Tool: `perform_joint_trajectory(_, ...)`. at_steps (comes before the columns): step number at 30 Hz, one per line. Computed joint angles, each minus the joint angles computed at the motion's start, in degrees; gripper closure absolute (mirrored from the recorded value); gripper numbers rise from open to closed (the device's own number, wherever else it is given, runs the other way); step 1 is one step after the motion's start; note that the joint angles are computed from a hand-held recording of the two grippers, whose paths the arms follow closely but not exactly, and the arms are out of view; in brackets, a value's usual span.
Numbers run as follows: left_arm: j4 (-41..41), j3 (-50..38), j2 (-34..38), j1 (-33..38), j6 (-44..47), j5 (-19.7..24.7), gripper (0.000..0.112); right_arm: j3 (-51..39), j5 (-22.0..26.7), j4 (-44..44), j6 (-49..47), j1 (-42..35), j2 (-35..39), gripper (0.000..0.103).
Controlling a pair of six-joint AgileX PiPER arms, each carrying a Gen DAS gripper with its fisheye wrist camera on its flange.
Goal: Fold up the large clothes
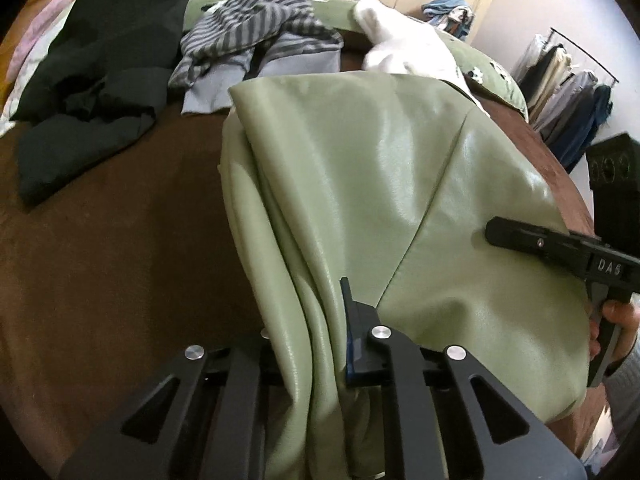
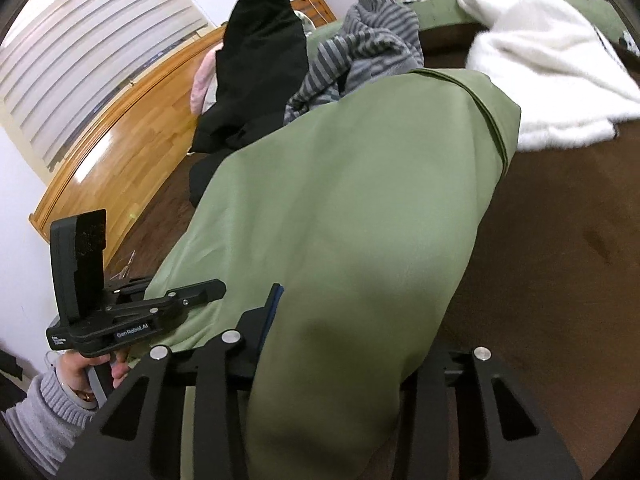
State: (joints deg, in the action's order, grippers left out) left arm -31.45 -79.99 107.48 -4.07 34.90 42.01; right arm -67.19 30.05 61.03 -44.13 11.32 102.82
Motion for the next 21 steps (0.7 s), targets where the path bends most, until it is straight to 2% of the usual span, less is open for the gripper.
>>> perform_joint_trajectory(4,-1.0,3.72,-3.21,-1.45,-0.01,-1.63,0.097,2.35,-0.25,-5.25,4.13,0.09,-4.24,0.066)
perform_joint_trajectory(11,2.93,7.09,-9.97,-6.27,-5.65,-3.14,0.097,6.45,0.87,-13.64,10.68,-1.17,-13.35,0.067)
perform_joint_trajectory(15,6.76,6.77,-13.01,-10.18,-10.83,-2.34,0.097,8.15,3.66,-16.42,12.0,-4.05,-18.99,0.067)
perform_joint_trajectory(21,13.87,3.87,-15.23,-17.84,-20.4,-0.86,0.097,10.7,10.82,-16.56,10.36,-12.34,-27.01,0.067)
